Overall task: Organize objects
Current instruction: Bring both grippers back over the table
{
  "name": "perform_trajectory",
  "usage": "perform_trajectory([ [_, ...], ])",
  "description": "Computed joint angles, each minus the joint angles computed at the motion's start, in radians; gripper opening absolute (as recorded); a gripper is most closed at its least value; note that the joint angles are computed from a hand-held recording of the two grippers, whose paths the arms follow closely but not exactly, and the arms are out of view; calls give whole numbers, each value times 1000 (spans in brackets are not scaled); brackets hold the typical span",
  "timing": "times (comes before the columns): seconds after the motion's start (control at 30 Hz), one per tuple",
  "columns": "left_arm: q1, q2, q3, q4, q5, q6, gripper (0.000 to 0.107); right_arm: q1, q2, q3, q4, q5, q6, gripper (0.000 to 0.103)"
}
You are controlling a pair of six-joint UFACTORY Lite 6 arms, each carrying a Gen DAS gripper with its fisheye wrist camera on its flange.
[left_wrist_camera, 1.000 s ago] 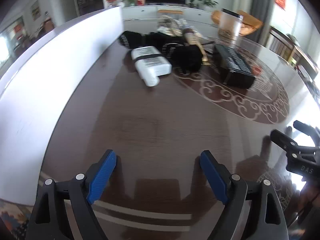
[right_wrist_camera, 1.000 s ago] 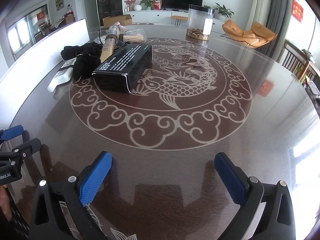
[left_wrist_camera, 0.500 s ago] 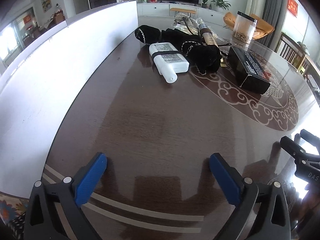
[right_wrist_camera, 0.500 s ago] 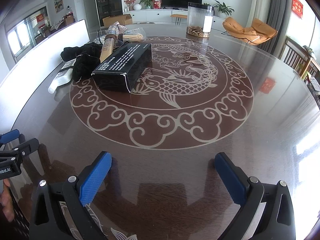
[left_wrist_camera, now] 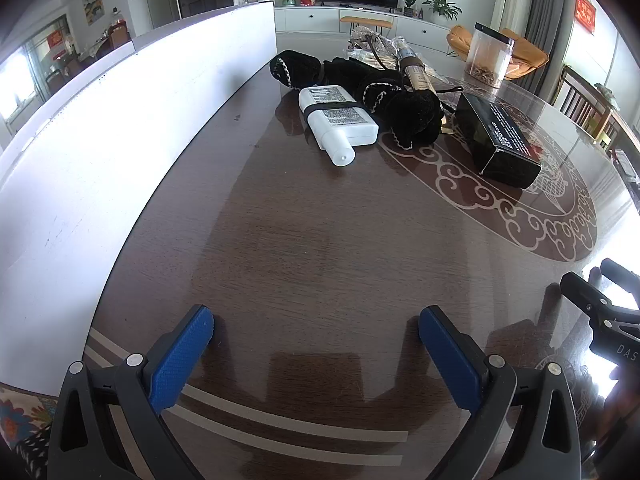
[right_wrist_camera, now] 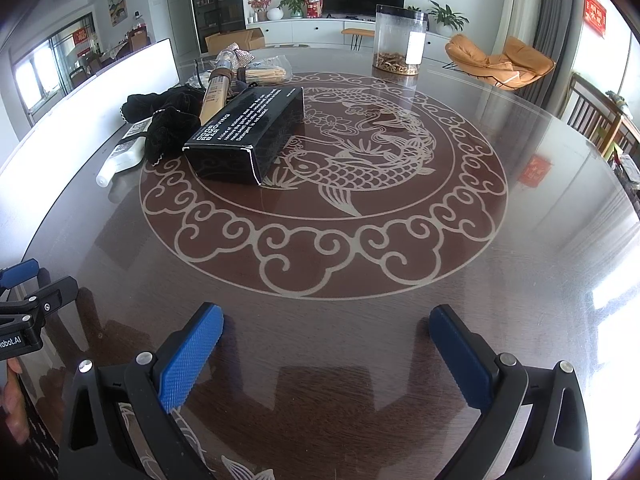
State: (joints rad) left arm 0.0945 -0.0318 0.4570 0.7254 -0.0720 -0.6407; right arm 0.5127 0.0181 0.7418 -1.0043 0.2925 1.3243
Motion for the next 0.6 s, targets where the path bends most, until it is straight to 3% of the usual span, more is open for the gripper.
perform_trajectory([
  [0.6, -2, 7, 6, -38, -1, 35, 103, 1, -1, 0, 3, 1, -3, 103],
])
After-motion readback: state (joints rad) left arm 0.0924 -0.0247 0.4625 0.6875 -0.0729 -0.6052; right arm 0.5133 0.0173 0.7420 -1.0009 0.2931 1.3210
